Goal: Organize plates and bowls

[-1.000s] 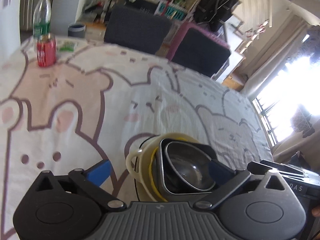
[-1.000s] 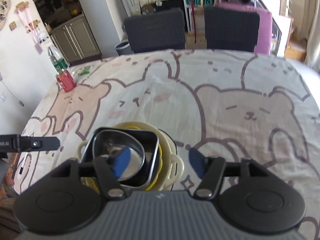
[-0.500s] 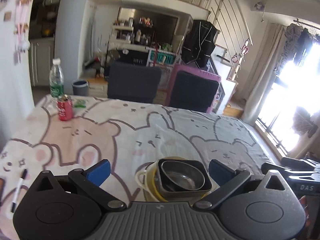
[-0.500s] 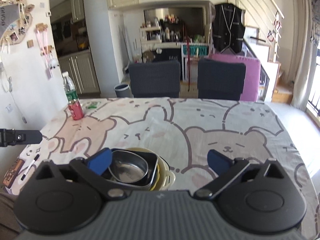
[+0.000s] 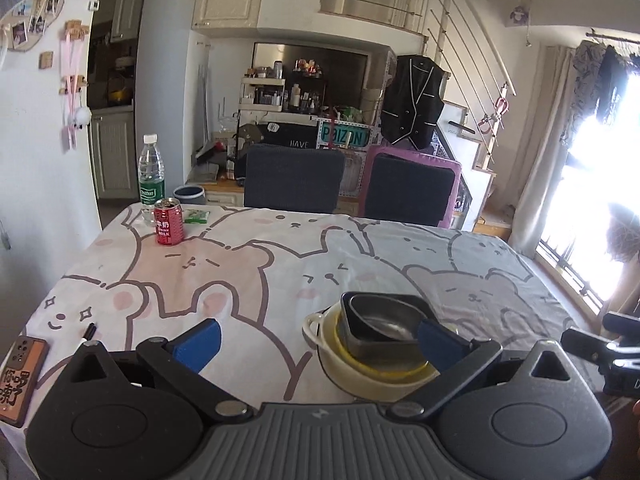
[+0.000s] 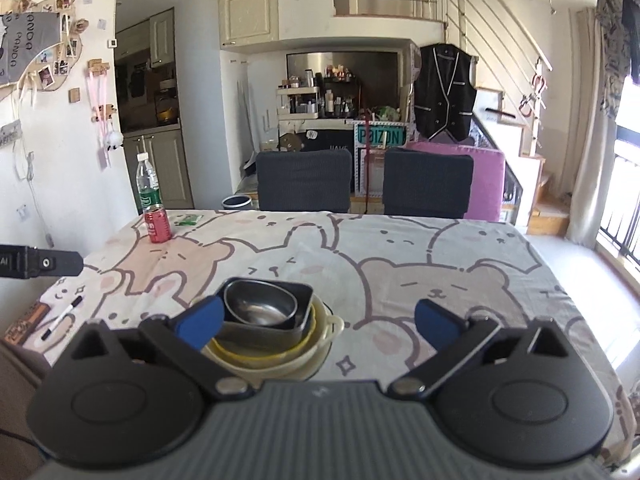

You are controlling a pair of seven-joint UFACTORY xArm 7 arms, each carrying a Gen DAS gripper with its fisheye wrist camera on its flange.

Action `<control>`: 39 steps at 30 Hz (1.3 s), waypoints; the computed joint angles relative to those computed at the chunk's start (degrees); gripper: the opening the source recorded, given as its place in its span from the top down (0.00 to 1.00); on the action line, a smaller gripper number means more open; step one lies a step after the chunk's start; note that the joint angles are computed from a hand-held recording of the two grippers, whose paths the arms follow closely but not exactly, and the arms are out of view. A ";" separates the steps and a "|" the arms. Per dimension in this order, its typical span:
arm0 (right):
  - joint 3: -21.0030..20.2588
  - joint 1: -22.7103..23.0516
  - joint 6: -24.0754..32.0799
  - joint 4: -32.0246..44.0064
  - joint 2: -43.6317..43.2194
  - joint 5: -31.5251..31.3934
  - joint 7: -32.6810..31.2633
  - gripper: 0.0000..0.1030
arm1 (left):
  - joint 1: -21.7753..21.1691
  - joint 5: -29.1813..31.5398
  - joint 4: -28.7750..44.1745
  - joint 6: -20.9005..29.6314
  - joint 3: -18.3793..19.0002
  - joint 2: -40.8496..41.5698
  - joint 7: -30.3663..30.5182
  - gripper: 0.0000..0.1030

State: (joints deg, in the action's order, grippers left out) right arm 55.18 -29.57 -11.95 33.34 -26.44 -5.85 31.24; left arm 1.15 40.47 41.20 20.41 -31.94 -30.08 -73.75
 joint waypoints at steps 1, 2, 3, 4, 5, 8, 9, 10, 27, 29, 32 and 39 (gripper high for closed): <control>0.48 0.00 -0.31 -0.83 -1.08 0.44 0.51 0.00 | 0.02 0.41 -0.45 0.61 -0.66 -0.76 -0.34 0.00; 0.26 0.66 -0.60 -1.86 -2.10 0.83 1.01 0.00 | 0.28 1.06 -0.79 1.42 -1.62 -1.44 -0.81 0.00; 0.09 1.23 -0.98 -2.76 -2.86 1.20 1.52 0.00 | 0.47 1.67 -1.05 2.38 -2.55 -2.10 -1.25 0.00; 0.01 1.67 -1.35 -3.50 -3.45 1.49 1.90 0.00 | 0.67 2.36 -1.21 3.38 -3.51 -2.60 -1.66 0.00; 0.04 2.08 -1.71 -4.33 -4.24 1.87 2.35 0.00 | 0.66 2.91 -1.36 4.19 -4.11 -2.96 -1.90 0.00; 0.65 2.22 -2.34 -5.83 -5.90 2.65 3.27 0.00 | 0.05 3.95 -1.77 6.09 -5.04 -3.69 -2.66 0.00; 1.10 2.15 -2.50 -6.31 -6.57 2.91 3.72 0.00 | 0.07 4.53 -1.86 6.56 -5.44 -3.77 -3.04 0.00; 1.48 2.21 -2.72 -6.82 -7.22 3.09 4.18 0.00 | -0.08 4.95 -1.90 7.36 -5.80 -3.86 -3.27 0.00; 8.50 -2.33 -4.49 -10.19 -15.70 0.94 11.14 0.00 | -4.05 10.73 -3.64 9.89 -5.80 -2.38 -9.49 0.00; 8.92 -2.70 -4.63 -10.26 -16.15 0.39 11.49 0.00 | -4.65 11.66 -3.50 10.83 -5.88 -1.99 -9.84 0.00; 8.44 -2.33 -4.68 -10.28 -15.37 -0.64 11.34 0.00 | -5.69 12.67 -3.60 10.91 -4.87 -1.59 -10.84 0.00; 8.04 -1.90 -5.60 -10.91 -15.21 -0.28 11.41 0.00 | -7.16 15.25 -3.31 11.12 -3.73 -0.47 -13.25 0.00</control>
